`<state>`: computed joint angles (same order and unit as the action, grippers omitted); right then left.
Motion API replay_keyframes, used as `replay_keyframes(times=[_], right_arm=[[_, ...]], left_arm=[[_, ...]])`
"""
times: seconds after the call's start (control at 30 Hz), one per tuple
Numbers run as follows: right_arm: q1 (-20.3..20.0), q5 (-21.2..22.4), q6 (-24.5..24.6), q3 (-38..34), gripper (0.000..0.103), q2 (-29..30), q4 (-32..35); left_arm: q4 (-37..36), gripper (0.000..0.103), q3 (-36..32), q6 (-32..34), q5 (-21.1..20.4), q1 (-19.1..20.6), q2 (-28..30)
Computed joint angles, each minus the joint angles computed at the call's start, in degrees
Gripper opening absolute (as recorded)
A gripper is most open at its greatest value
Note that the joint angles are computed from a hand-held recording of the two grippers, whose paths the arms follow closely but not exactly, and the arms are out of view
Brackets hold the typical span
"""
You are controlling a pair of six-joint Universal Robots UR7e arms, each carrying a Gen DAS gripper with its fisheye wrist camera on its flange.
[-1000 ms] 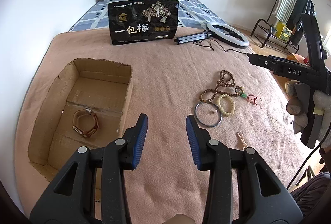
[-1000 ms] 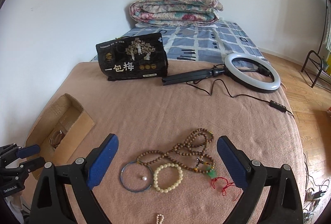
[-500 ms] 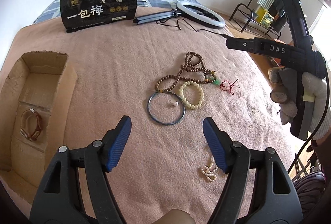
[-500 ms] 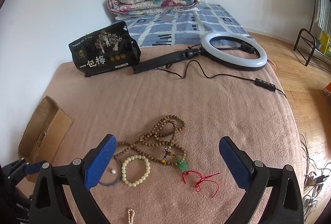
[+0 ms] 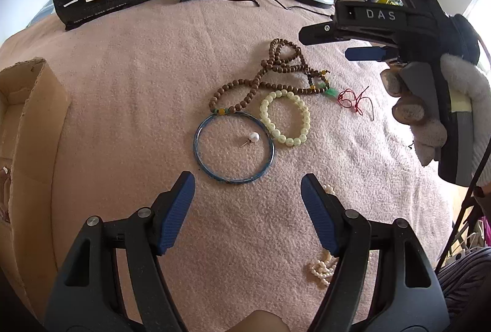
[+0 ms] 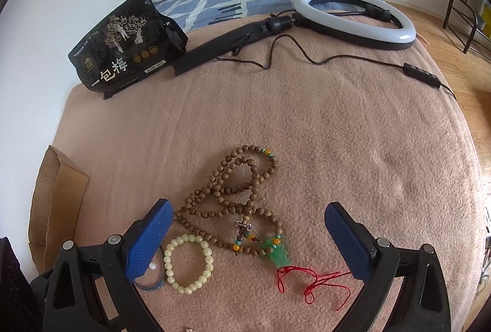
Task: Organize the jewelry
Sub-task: 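Move both open tools back from the box toward the remaining jewelry, then close the right tool on the brown bead necklace while the left tool approaches the blue bangle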
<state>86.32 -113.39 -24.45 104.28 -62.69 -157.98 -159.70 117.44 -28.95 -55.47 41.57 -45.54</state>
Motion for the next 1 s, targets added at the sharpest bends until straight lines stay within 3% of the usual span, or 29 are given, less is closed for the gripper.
replay_keyframes(times=[0.4, 0.63, 1.0], right_arm=[[-0.28, -0.29, 1.82, -3.48, 0.099, 3.52, 4.01], [-0.90, 0.48, 7.97, -6.34, 0.096, 5.54, 7.65], [1.43, -7.97, 6.91, -7.36, 0.097, 9.04, 6.58]], left_arm=[[-1.48, 0.074, -2.72, 2.04, 2.29, 1.69, 4.08], [-4.59, 0.074, -2.58, 2.64, 3.02, 2.16, 5.31], [-3.53, 0.074, -2.55, 4.93, 5.78, 1.35, 6.15]])
